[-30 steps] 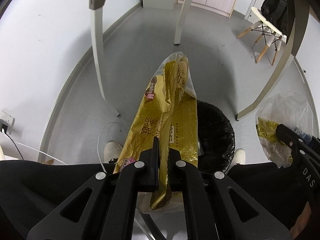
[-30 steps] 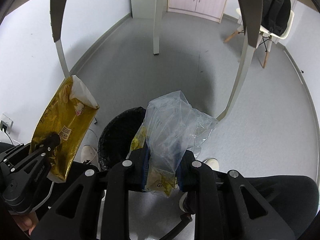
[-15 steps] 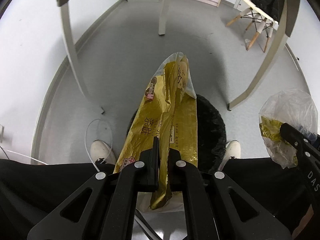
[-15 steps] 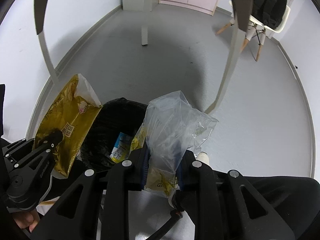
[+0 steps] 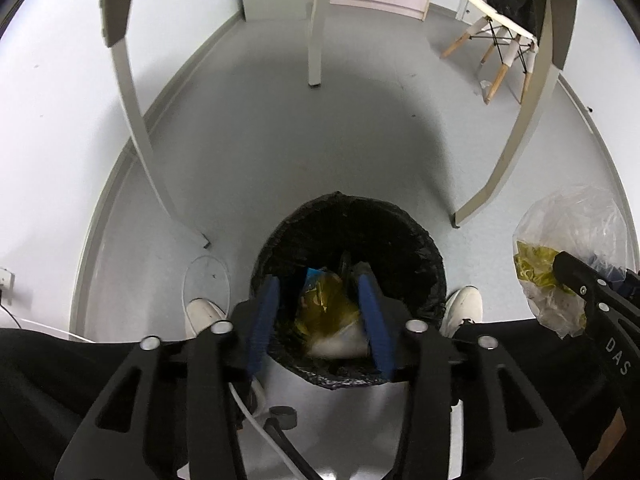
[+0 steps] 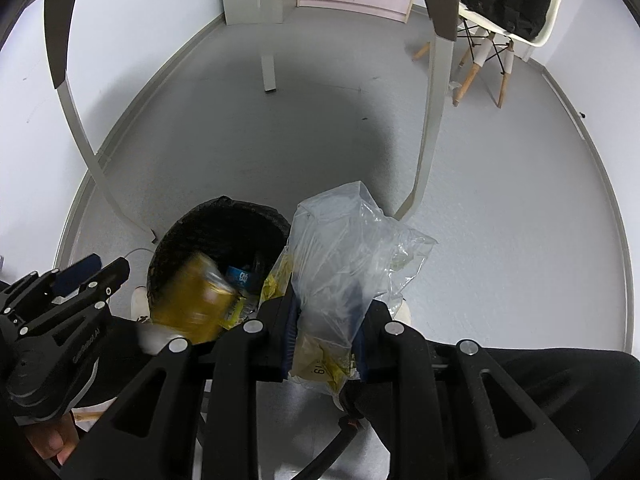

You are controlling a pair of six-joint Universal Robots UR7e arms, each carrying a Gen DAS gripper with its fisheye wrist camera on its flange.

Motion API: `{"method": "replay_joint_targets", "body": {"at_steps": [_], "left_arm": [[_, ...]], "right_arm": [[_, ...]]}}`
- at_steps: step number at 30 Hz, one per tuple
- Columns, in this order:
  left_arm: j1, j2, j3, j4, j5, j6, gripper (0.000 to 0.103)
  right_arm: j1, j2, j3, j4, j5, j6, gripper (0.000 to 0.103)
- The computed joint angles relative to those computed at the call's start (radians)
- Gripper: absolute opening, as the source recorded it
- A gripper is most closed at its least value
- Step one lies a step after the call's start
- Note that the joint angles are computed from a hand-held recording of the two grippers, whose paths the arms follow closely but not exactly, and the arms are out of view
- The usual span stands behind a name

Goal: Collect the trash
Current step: 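Open the right tool over the bin to drop the clear bag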

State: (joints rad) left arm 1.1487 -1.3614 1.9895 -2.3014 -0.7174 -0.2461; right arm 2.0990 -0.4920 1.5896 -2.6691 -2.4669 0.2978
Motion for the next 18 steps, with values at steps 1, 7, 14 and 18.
{"method": "replay_joint_targets", "body": {"at_steps": [1, 7, 14, 18], "left_arm": [[0.001, -0.002, 0.0, 0.001, 0.008, -0.002, 0.054], [0.013, -0.047, 0.01, 0.012, 0.05, -0.008, 0.073], [0.036, -0.116, 0.019, 0.027, 0.1, -0.041, 0.09], [0.053, -0.141, 0.014, 0.045, 0.104, -0.06, 0.092]], "right_arm": [[0.001, 0.003, -0.005, 0.001, 0.003, -0.005, 0.022], [0.01, 0.034, -0.036, -0.011, 0.028, -0.048, 0.023], [0.033, 0.095, -0.11, 0.003, 0.065, -0.096, 0.023], [0.035, 0.117, -0.139, 0.017, 0.086, -0.102, 0.023]]}}
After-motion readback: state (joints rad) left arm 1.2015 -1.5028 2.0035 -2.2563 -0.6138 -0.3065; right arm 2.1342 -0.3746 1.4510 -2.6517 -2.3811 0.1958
